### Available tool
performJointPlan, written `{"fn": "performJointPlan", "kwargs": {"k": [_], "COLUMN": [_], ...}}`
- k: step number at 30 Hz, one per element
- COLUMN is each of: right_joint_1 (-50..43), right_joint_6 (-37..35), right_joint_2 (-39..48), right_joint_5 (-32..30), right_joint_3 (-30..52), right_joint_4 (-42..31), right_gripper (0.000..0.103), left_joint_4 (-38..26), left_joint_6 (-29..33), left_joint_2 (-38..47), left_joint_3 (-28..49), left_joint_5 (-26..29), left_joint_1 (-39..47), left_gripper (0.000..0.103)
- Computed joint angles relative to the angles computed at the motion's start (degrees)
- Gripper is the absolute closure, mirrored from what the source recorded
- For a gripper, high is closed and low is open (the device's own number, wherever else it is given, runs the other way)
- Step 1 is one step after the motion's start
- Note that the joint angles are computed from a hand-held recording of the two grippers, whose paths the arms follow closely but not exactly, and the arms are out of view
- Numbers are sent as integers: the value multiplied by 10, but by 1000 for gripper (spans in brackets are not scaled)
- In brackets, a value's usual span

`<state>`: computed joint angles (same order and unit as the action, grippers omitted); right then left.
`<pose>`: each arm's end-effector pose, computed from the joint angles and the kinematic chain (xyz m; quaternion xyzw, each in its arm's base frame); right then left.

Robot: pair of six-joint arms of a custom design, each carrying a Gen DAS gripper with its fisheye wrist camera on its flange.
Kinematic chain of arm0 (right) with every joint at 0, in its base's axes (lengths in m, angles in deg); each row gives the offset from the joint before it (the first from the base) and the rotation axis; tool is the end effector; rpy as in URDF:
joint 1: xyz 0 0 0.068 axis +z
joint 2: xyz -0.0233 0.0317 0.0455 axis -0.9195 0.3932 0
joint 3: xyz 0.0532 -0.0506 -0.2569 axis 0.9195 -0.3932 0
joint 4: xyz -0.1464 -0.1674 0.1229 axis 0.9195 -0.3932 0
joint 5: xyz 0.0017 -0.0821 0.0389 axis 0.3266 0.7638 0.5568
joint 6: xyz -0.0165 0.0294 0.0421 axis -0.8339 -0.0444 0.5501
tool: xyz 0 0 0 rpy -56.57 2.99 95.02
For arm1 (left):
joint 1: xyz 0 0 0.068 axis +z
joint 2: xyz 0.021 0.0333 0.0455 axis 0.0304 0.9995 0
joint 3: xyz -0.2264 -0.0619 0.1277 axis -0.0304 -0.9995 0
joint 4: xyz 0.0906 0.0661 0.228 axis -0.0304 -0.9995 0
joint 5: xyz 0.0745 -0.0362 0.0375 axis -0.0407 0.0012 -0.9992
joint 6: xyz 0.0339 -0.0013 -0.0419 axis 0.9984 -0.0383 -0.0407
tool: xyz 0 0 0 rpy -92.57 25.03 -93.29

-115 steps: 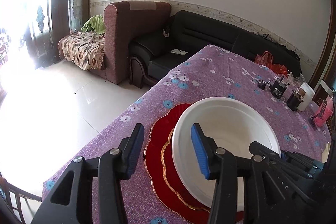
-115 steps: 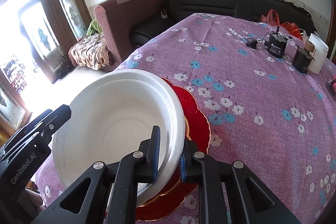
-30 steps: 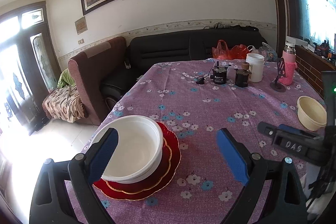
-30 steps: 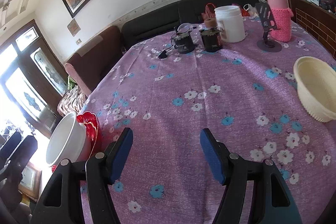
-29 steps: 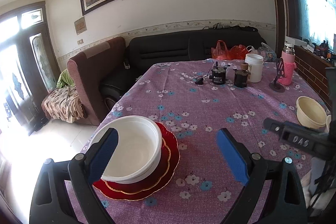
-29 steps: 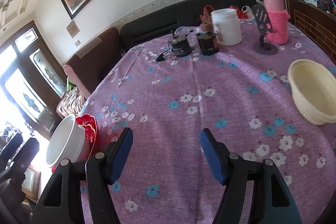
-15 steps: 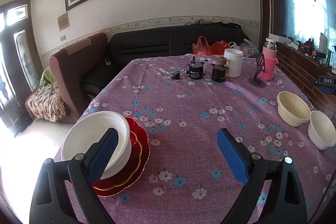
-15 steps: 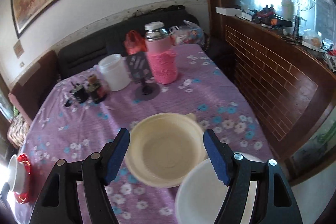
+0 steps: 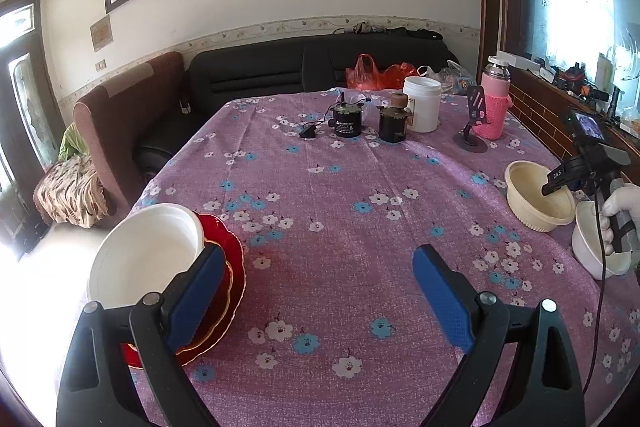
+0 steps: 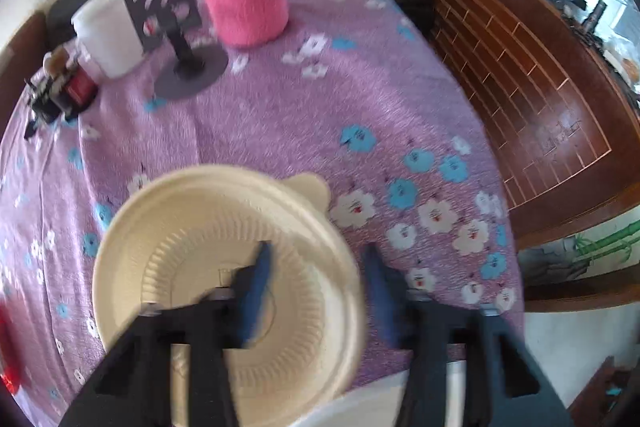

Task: Organize plates and bowls
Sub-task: 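Grasp the rim of the cream plastic bowl with the right gripper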

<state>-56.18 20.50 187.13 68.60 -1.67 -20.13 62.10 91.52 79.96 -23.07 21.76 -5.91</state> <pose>0.2741 0.0393 0.1044 0.4626 0.8683 -0.1106 0.1409 0.3815 -0.0647 0.1458 0.3382 0.8384 -0.1104 0.4130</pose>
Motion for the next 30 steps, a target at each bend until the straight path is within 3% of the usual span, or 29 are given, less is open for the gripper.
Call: {"fn": "performJointPlan", "kwargs": {"k": [7, 12, 15, 20, 24, 30], "right_joint_1": [67, 133, 166, 211, 245, 261], "right_joint_6": [-48, -107, -127, -44, 31, 100], "right_joint_2": [66, 96, 106, 95, 83, 72], "right_joint_5": [-1, -28, -49, -9, 37, 66], "right_joint_3": [74, 119, 135, 106, 76, 33], "right_joint_4": [9, 55, 70, 108, 133, 197], "right_gripper": [82, 83, 83, 80, 80, 80], "left_joint_4": [-33, -124, -147, -167, -173, -277], "left_joint_6": [-8, -17, -26, -39, -49, -74], "left_joint_2": [23, 67, 92, 141, 199, 302], "left_joint_3": [30, 103, 136, 195, 251, 395], "left_joint_5": [16, 48, 52, 35, -9, -12], "left_joint_1": [-5, -8, -18, -57, -105, -144], "left_gripper": [8, 8, 8, 8, 9, 9]}}
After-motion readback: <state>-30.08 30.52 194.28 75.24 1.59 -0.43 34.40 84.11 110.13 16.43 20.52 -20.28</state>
